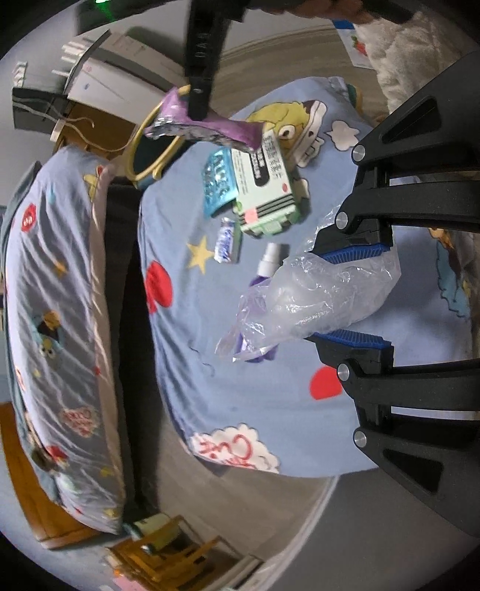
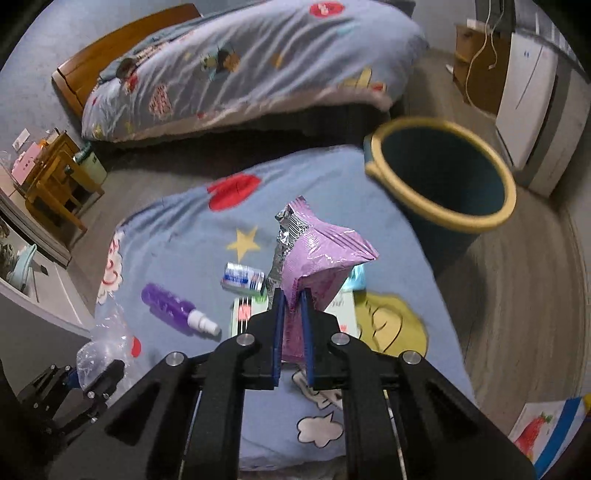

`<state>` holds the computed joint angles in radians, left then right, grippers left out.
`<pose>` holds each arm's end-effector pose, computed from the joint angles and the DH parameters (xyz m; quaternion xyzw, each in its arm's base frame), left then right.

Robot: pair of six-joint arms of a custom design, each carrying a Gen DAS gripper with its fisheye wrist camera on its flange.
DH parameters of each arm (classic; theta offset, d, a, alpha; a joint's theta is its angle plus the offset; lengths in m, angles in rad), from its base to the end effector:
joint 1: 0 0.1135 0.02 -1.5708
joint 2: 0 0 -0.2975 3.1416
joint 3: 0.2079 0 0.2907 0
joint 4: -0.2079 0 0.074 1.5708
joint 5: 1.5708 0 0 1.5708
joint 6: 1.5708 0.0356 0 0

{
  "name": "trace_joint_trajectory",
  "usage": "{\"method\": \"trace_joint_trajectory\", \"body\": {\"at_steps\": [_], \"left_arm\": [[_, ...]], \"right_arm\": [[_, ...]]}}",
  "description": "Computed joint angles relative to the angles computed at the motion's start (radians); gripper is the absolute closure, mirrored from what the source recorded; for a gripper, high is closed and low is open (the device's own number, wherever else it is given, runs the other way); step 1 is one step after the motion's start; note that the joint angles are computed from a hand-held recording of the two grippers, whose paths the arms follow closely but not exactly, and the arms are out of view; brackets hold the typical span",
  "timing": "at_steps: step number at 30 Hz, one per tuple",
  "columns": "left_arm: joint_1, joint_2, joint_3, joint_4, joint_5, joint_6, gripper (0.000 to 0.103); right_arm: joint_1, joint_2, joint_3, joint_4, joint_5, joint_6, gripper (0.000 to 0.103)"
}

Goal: Collect trash
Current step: 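Carry the pink wrapper and clear bag over the bin and open both tools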

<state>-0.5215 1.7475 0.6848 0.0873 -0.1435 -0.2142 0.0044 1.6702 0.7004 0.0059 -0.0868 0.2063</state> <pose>0.2838 -0.1572 0.0966 0.1252 0.9455 -0.0413 0.2976 0.3223 0.0045 0.1189 0.0832 0.9499 0.0726 0.2925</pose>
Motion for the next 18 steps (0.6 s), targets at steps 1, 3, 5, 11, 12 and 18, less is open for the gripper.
{"method": "trace_joint_trajectory", "body": {"at_steps": [1,3,5,11,12,18], "left_arm": [[-0.012,0.001,0.007,-0.001,-0.01,0.008,0.07],[-0.028,0.007,0.023,-0.007,-0.017,0.019,0.07],[-0.045,0.02,0.05,-0.02,-0.019,0.022,0.07],[-0.089,0.05,0.151,-0.052,-0.041,0.056,0.07],[-0.094,0.055,0.171,-0.059,-0.04,0.061,0.07],[-0.126,0.112,0.312,-0.098,-0.017,0.09,0.07]], "right_arm": [[-0.009,-0.018,0.003,-0.004,0.0,-0.012,0.094],[-0.028,-0.046,0.012,-0.015,-0.011,-0.028,0.094],[-0.057,-0.077,0.022,-0.033,-0.031,-0.043,0.094],[-0.178,-0.13,0.095,-0.089,-0.109,-0.076,0.094],[-0.196,-0.131,0.107,-0.095,-0.122,-0.082,0.094],[-0.316,-0.094,0.211,-0.127,-0.174,-0.136,0.094]]}}
